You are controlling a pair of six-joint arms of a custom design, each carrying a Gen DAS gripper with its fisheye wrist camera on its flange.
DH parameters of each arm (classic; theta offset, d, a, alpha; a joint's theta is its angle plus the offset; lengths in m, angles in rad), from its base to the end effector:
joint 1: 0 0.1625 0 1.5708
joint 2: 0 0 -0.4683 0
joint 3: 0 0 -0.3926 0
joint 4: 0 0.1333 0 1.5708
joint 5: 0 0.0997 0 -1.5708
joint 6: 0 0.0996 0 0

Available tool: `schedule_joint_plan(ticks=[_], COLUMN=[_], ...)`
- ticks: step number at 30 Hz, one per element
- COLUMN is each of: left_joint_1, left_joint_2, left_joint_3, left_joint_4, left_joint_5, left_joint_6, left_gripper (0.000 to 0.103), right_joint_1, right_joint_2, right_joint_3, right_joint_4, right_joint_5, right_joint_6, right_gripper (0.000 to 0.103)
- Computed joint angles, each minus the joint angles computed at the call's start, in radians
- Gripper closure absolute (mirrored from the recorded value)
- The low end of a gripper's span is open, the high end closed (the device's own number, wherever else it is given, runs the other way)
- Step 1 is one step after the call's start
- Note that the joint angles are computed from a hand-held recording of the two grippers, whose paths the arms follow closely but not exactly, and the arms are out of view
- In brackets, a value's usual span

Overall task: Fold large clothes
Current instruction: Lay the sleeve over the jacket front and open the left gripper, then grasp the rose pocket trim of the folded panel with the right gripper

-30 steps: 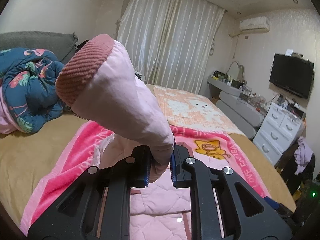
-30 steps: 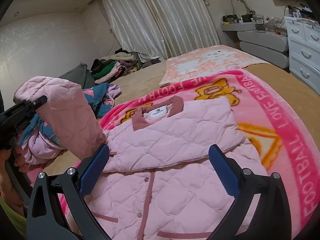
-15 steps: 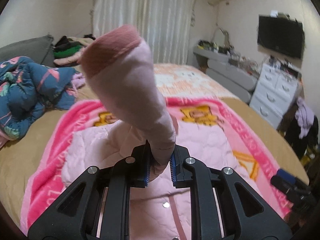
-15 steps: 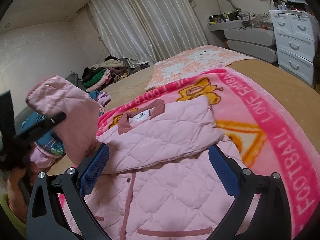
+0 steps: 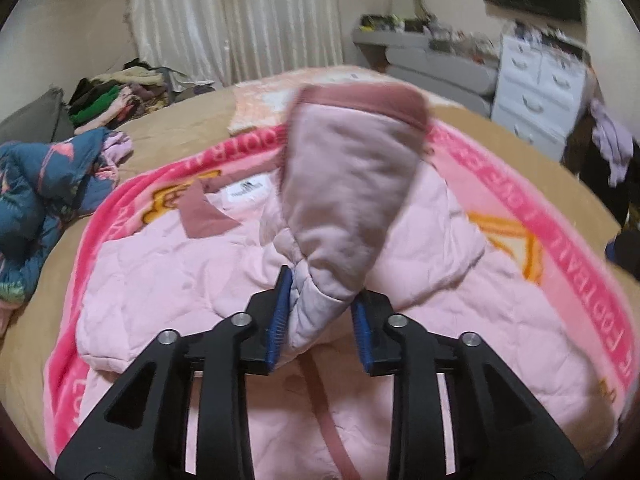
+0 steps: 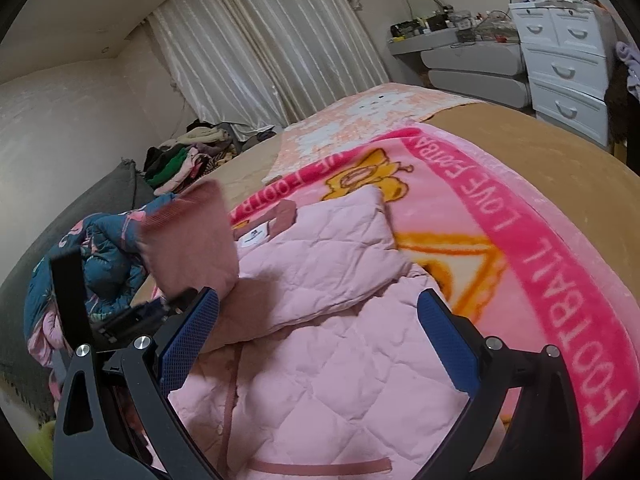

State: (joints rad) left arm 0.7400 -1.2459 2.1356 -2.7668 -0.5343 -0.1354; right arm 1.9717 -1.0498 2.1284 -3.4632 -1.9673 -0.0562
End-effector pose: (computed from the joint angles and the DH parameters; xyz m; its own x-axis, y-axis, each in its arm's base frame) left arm -0.2268 -0.5036 0.2830 -0.6252 0.1125 -0.7724 0.6254 0.6642 -0.4095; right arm 0.3035 -0.4729 0.2320 -0.9423 -0.1369 0.3056 -0.3214 0.6256 -0.7109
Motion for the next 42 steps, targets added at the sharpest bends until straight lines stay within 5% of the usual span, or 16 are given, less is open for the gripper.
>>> schedule_joint_plan(ticks=[6,10,16,27,36,39,42], left_joint_1=[0.007,0.005,-0.02,0.062,0.148,0.166,0.18], left_joint_2=[0.042,0.011,-0.072,-0.228,-0.284,-0.302,-0.308], left_joint_3=[-0.001,0.013,0.06,0.031,0.012,0.017,0.019], left_joint_4=[0.066,0.137,0.174,0.197,0.176,0.157,0.136], left_joint_5=[-0.032,-0.101,-0.132,-0.014,0.036,0.032,0.031], left_joint_6=[0.015,0.003,0.025,-0.062,-0.095,-0.103,-0.097], left_gripper=[0.065,0.029,0.013,0.009,0.009,0.009,0.009], right_joint_1=[-0.016,-0.03,-0.041,-0.036,-0.061,-0.07,-0.07], right_joint_2=[0.003,0.004,0.024,0.134,0.199,0.21,0.214], right_joint_3=[-0.001,-0.001,-0.018,-0.133,-0.181,-0.185,-0.169], right_joint_4=[0.004,0.015,0.061,0.317,0.358,0.355,0.3], right_joint_5=[-0.011,-0.009,-0.007,0.075,0.116,0.124,0.133], right_joint_6=[0.012,0.031,0.055,0.125,0.211,0.215,0.181], right_gripper=[0.004,0.004,0.004,0.004,0.004,0.023,0.057])
